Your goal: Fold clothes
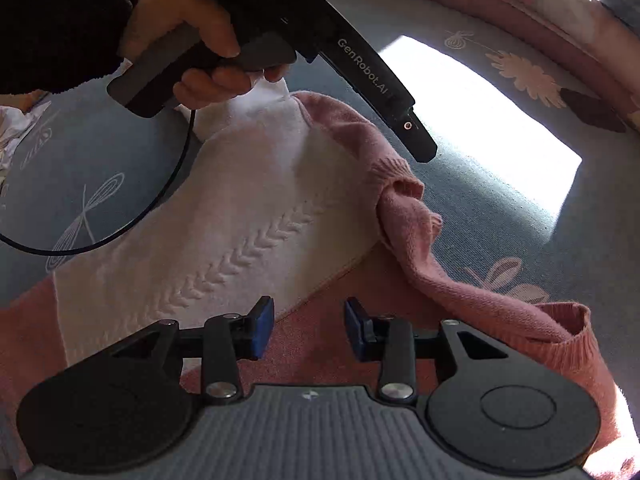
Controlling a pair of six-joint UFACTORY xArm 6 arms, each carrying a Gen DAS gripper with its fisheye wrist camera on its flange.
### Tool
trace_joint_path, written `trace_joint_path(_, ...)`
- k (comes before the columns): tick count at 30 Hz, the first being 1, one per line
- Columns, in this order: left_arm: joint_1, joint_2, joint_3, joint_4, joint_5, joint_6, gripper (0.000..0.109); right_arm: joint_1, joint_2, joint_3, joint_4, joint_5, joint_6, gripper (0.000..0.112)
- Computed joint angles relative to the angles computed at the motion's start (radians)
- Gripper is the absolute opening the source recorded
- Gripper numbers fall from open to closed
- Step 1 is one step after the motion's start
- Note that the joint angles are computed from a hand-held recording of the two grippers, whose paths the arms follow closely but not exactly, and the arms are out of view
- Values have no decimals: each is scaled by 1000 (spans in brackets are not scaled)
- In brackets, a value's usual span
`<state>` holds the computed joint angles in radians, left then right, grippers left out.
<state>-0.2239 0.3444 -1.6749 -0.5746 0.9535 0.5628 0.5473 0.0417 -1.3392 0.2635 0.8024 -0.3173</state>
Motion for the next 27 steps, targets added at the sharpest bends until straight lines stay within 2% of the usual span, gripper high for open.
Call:
trace_joint_path(3,-1,-66,89,-6,-21,53,55,-21,2,-21,10,-36,14,43)
trace_joint_path(6,1,-128,166,-19,-33,94,55,-89,66,-112,91,-81,65,43)
trace_joint_path(11,-5,-187,256,-30,-83,134,56,-205,286,-352,348,38,86,44)
trace_joint_path(14,-3,-193,269,-56,-104,112,56,-212,391,-447,415,124,95,44)
trace_joint_path(17,9,-229,312,-94,-122,124,56,-203,441,-498,426,215,75,44)
trace_joint_path(19,18,-260,346,-108,-130,133,56,-198,435,-484,448,223,65,44)
trace_joint_path(20,22,-277,364,-105,-130,130,56,-192,426,-477,437,211,68,43)
trace_joint_path(21,27,-295,380,-102,-128,127,56,-187,416,-470,427,197,60,37)
trace_joint_path(22,31,-309,394,-99,-126,122,56,-180,408,-468,405,176,43,18)
trace_joint_path(23,34,-323,405,-96,-123,116,56,-172,400,-467,382,154,25,12)
trace_joint_path(26,37,-345,421,-115,-113,112,56,-147,406,-503,274,76,8,9)
trace_joint_path(27,35,-347,423,-126,-114,117,56,-136,421,-525,195,34,27,8)
